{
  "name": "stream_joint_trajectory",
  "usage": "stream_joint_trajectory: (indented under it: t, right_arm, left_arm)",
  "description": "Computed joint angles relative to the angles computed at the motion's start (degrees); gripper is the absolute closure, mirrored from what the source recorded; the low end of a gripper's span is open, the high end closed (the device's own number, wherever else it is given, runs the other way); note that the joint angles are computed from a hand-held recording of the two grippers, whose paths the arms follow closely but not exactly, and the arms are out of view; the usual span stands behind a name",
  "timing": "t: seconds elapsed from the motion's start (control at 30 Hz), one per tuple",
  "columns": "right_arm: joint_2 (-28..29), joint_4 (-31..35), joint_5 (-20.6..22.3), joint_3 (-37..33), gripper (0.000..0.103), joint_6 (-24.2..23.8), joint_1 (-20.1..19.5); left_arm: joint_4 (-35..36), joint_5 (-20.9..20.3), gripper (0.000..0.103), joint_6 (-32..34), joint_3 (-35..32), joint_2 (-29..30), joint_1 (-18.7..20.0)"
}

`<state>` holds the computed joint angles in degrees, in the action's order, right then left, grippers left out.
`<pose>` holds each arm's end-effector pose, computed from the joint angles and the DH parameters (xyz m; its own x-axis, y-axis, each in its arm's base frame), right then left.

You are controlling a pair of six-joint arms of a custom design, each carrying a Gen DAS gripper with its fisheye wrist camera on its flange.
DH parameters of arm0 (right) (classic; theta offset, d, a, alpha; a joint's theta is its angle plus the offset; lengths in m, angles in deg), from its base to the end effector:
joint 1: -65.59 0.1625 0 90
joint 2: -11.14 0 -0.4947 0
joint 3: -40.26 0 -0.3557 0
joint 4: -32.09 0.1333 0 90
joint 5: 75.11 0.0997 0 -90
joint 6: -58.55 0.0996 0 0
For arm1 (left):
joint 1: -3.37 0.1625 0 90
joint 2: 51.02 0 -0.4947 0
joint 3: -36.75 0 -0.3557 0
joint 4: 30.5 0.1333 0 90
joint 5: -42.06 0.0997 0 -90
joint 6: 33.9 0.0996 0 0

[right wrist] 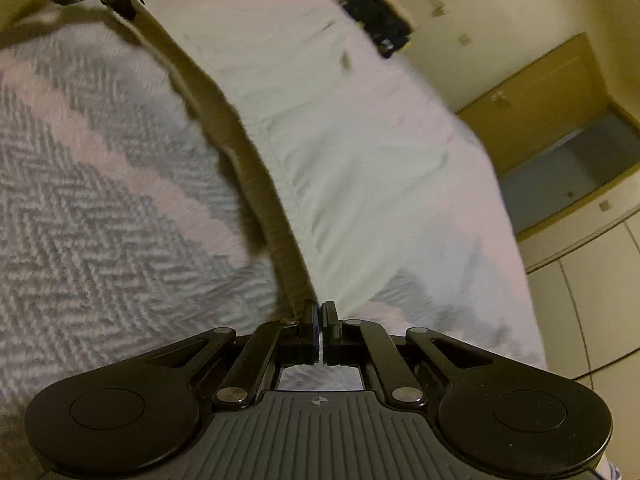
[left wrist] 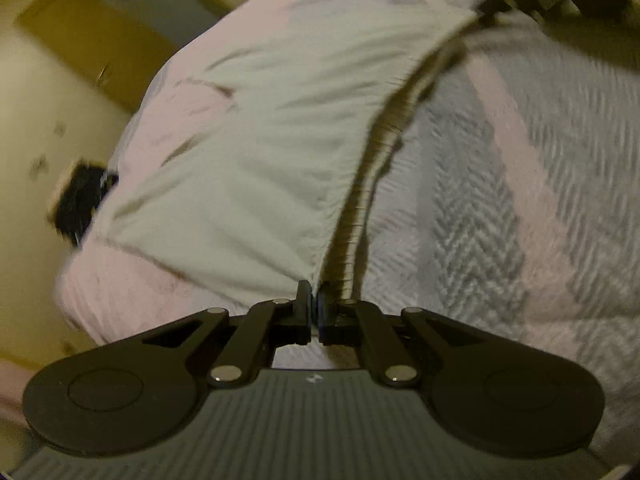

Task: Fold clothes
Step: 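Grasp the waistband with the left gripper while the right gripper grasps its other end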

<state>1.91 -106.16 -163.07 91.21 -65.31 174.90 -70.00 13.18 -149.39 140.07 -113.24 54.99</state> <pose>0.4149 -0.7703 -0.0824 0.7976 -0.5923 0.1141 -0.5990 -0.8000 0.0340 -0.1051 -0.4879 0.2680 -0.0553 -0.4046 -0.9128 0.1563 0.8995 -0.4081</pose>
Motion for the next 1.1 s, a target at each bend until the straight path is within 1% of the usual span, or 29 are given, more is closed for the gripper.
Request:
stream_joint_trajectory:
  t: [0.03, 0.07, 0.1, 0.13, 0.17, 0.2, 0.27, 0.3, 0.37, 0.43, 0.53, 0.6, 0.63, 0.67, 0.7, 0.73, 0.77, 0.8, 0.83, 0.9, 0.97, 1.0, 1.07, 1.1]
  right_arm:
    - [0.5, -0.3, -1.0, -0.3, 0.103, 0.2, 0.4]
    - [0.7, -1.3, -1.8, -0.2, 0.102, 0.2, 0.8]
    - [1.0, -2.5, -2.4, -0.1, 0.098, 0.2, 1.2]
    - [0.9, -2.6, -1.9, -0.2, 0.095, -0.2, 1.3]
    - [0.8, -2.3, -0.9, -0.2, 0.084, -0.7, 1.4]
    - [0.6, -1.9, 0.1, -0.3, 0.065, -1.1, 1.4]
    - [0.3, -0.4, 2.3, -0.7, 0.048, -1.7, 1.3]
    - [0.2, 1.0, 3.7, -1.1, 0.048, -1.7, 1.3]
    - [0.6, 2.9, 4.2, -1.8, 0.048, -1.1, 1.6]
    - [1.2, 3.9, 5.3, -2.0, 0.048, -2.1, 1.7]
    - [0.3, 4.1, 6.6, 1.0, 0.048, -1.7, 2.0]
    - [-0.4, 3.2, 7.2, 3.6, 0.048, -1.9, 1.9]
    - [-0.3, 3.1, 7.1, 3.9, 0.049, -2.1, 2.0]
    - [-0.1, 3.1, 6.9, 3.9, 0.050, -2.4, 2.1]
    - [0.2, 3.1, 6.7, 3.9, 0.055, -2.7, 2.2]
    - [0.2, 2.8, 6.8, 4.2, 0.057, -3.0, 2.2]
    - [0.2, 2.3, 7.1, 4.6, 0.063, -3.3, 2.2]
    - [0.2, 1.4, 7.5, 5.1, 0.065, -2.9, 2.2]
    - [0.2, 0.2, 8.0, 5.5, 0.065, -2.2, 2.2]
    - [0.6, -1.7, 7.8, 5.9, 0.071, -2.8, 2.3]
    - [1.1, -3.5, 7.4, 6.2, 0.076, -3.7, 2.4]
    - [1.3, -4.9, 7.2, 6.8, 0.077, -6.0, 2.2]
    - [1.6, -8.0, 7.0, 8.1, 0.077, -11.7, 1.9]
    - [1.7, -9.5, 7.0, 8.8, 0.077, -14.6, 1.7]
  left_arm:
    - [0.5, -0.2, 0.099, 0.8, -0.9, 0.3, 0.5]
    - [0.4, -0.5, 0.096, 0.5, -1.6, 0.1, 0.8]
    - [0.4, -1.0, 0.095, 0.1, -2.0, -0.3, 0.6]
    - [0.5, -1.5, 0.095, -0.2, -2.4, -0.7, 0.4]
    - [2.5, -2.0, 0.092, -1.5, -3.2, -0.6, 0.0]
    - [4.0, -2.0, 0.089, -2.1, -3.9, -0.4, -0.3]
    - [6.2, -1.6, 0.079, -2.3, -5.1, -0.1, -0.5]
    - [6.2, -0.9, 0.078, -1.7, -5.4, -0.1, -0.2]
    - [6.0, 0.5, 0.078, 0.2, -6.1, 0.8, 0.9]
    - [7.9, 1.8, 0.078, 0.8, -7.1, 2.3, 1.9]
    - [10.4, 4.3, 0.079, 0.2, -8.4, 3.1, 3.4]
    - [8.8, 5.3, 0.080, 1.6, -8.2, 3.1, 4.2]
    - [7.6, 5.6, 0.087, 3.0, -7.9, 2.8, 4.4]
    - [6.8, 5.9, 0.099, 3.5, -7.5, 2.4, 4.5]
    - [6.3, 6.3, 0.099, 3.6, -7.1, 2.1, 4.5]
    - [7.6, 6.8, 0.100, 1.4, -7.0, 1.9, 4.0]
    - [9.6, 7.3, 0.100, -1.5, -7.0, 1.8, 3.5]
    - [11.7, 7.8, 0.100, -4.6, -7.0, 1.7, 3.0]
    - [12.1, 8.1, 0.100, -5.6, -6.8, 1.4, 2.6]
    - [9.0, 8.0, 0.100, -3.2, -5.7, 0.3, 2.3]
    - [8.1, 7.9, 0.100, -2.7, -5.4, 0.4, 2.4]
    - [7.7, 7.9, 0.100, -2.4, -5.3, 0.4, 2.5]
    - [9.4, 7.9, 0.100, -5.7, -5.9, 0.5, 2.4]
    - [9.0, 7.8, 0.100, -6.9, -5.9, 0.1, 2.1]
